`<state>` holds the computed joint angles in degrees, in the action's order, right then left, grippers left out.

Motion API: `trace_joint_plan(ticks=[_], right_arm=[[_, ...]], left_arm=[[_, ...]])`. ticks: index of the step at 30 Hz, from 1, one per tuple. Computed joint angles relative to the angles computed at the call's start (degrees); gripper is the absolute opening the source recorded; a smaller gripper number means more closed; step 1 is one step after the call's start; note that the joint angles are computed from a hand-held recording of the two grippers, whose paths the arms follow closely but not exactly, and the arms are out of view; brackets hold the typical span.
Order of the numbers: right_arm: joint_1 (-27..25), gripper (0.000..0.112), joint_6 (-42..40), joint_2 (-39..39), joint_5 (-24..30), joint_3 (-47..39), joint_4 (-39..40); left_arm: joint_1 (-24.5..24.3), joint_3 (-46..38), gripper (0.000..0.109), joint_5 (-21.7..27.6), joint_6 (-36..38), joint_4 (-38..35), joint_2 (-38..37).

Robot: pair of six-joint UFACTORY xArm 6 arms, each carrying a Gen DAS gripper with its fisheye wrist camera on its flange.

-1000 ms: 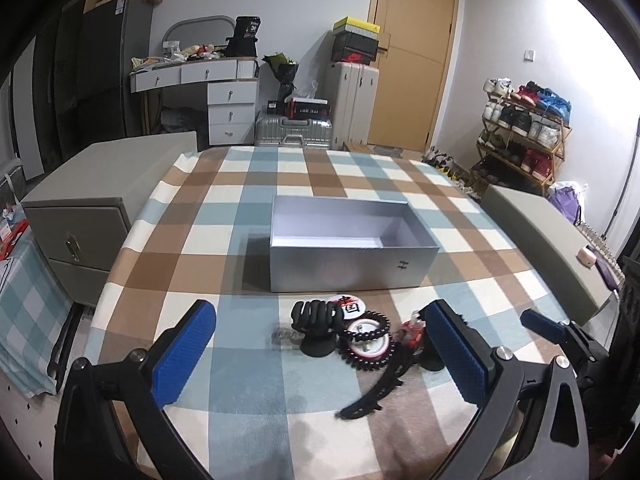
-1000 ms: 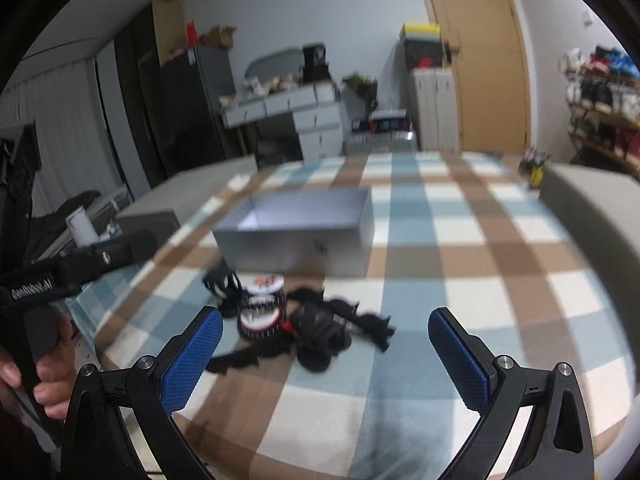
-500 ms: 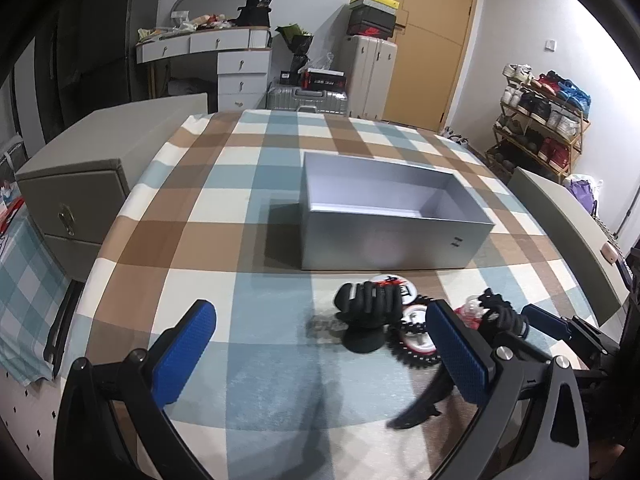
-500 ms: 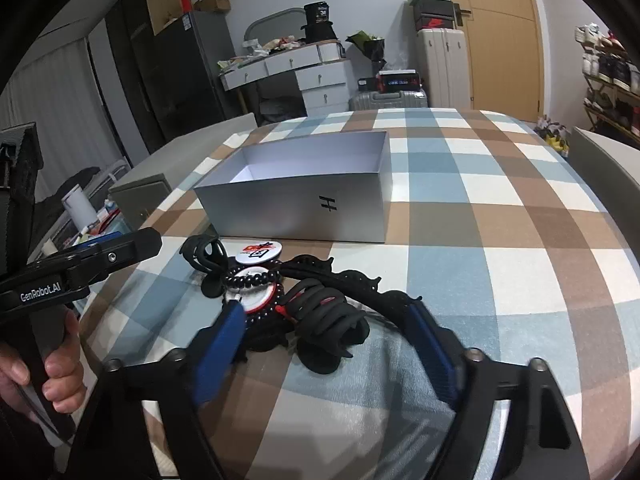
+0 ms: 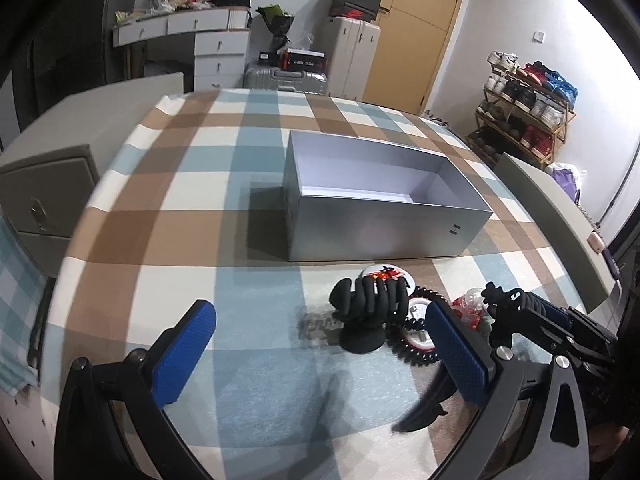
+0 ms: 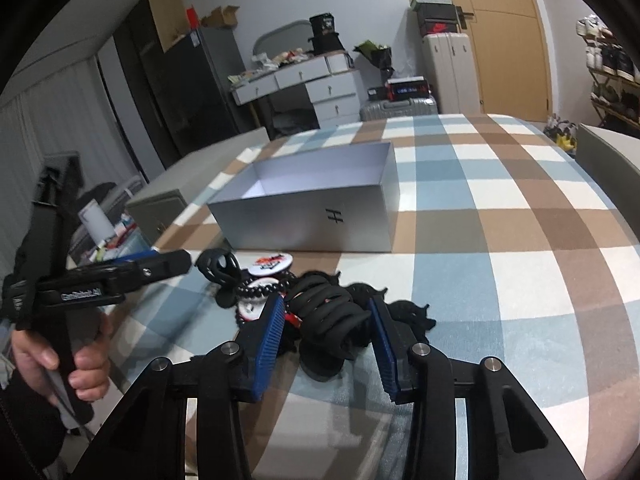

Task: Organize jewelry
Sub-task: 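Lower the right gripper onto the black hair ties and close, then carry the black hair ties with the right gripper into the box and release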

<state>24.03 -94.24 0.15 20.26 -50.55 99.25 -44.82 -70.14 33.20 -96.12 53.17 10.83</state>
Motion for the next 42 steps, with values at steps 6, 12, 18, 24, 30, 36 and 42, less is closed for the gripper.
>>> trace_joint_plan(ticks=[6,12,18,24,30,36,42], right_arm=[[-2.1,0.041,-5.3,-2.3,5.4,1.4,4.9],[-4.0,0.041,-8.8,-3.0,9.0,1.2,8.0],[-4.3,0.041,-9.8,-3.0,9.9,0.5,8.2],[-5.2,0.041,-9.7,-1.9,11.4,-0.7,8.5],[-4.9,0.041,-9.5,-1.3,11.7,-1.5,7.8],[-4.1,0.041,-7.4,-0.3,10.7,-3.5,6.0],[-4.5,0.041,-3.4,0.9,11.9,-7.3,3.4]], left_arm=[[1.9,-0.7,0.100,-5.7,3.1,-4.0,1.8],[3.2,-1.1,0.079,-11.4,10.5,-12.1,3.8],[2.5,-1.4,0.058,-11.8,14.3,-15.4,4.3],[2.4,-1.8,0.044,-10.3,17.9,-17.0,4.4],[2.8,-0.1,0.044,-9.2,15.5,-14.3,2.1],[2.1,0.7,0.044,-6.1,10.0,-7.1,-1.0],[2.8,-2.0,0.044,-6.6,9.8,-1.0,-1.4]])
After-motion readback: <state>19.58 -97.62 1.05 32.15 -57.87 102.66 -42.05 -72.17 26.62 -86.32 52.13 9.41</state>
